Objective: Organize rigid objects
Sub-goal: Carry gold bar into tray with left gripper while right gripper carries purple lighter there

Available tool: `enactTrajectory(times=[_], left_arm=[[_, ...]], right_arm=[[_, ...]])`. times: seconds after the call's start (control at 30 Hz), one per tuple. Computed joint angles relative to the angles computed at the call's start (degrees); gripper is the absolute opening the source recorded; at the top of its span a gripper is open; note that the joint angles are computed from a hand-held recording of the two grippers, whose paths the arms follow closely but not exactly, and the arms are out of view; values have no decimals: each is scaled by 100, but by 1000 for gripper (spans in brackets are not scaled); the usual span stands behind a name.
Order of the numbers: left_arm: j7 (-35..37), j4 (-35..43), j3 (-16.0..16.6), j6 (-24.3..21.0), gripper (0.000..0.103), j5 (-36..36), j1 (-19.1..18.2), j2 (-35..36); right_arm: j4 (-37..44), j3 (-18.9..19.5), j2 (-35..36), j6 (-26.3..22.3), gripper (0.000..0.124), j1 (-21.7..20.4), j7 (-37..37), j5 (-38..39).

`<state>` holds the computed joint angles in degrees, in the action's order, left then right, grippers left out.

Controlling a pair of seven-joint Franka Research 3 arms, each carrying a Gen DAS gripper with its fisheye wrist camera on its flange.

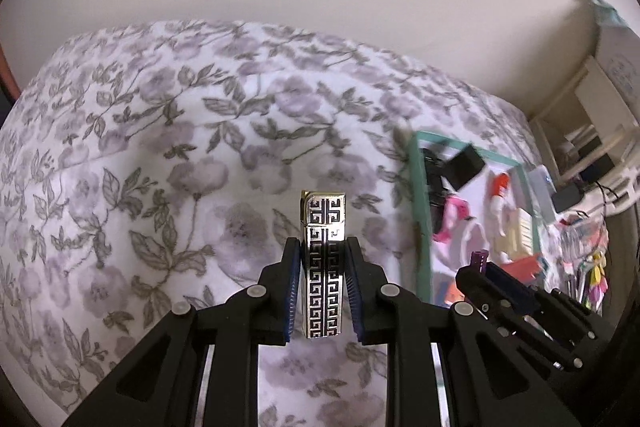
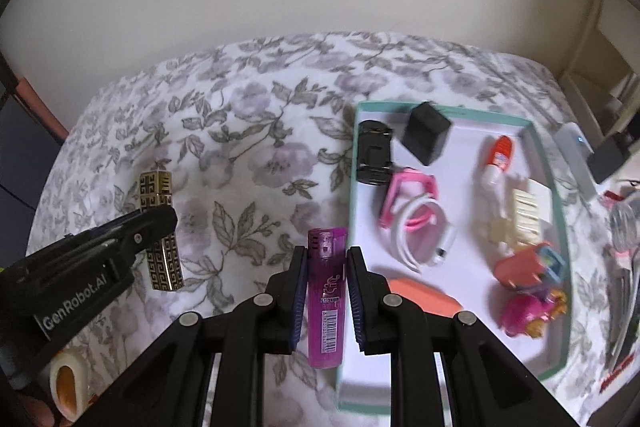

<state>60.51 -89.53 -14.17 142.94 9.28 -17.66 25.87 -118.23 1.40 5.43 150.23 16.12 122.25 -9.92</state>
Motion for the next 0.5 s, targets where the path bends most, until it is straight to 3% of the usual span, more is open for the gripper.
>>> enactTrajectory(times=[0.23, 0.5], left_arm=[[336, -426, -261, 439, 23, -278, -2, -264], [953, -295, -541, 471, 23, -670, -105, -78]], right_arm=[[-711, 31, -661, 118, 21, -201, 221, -118], [-1218, 122, -1086, 57, 21, -612, 348, -89]])
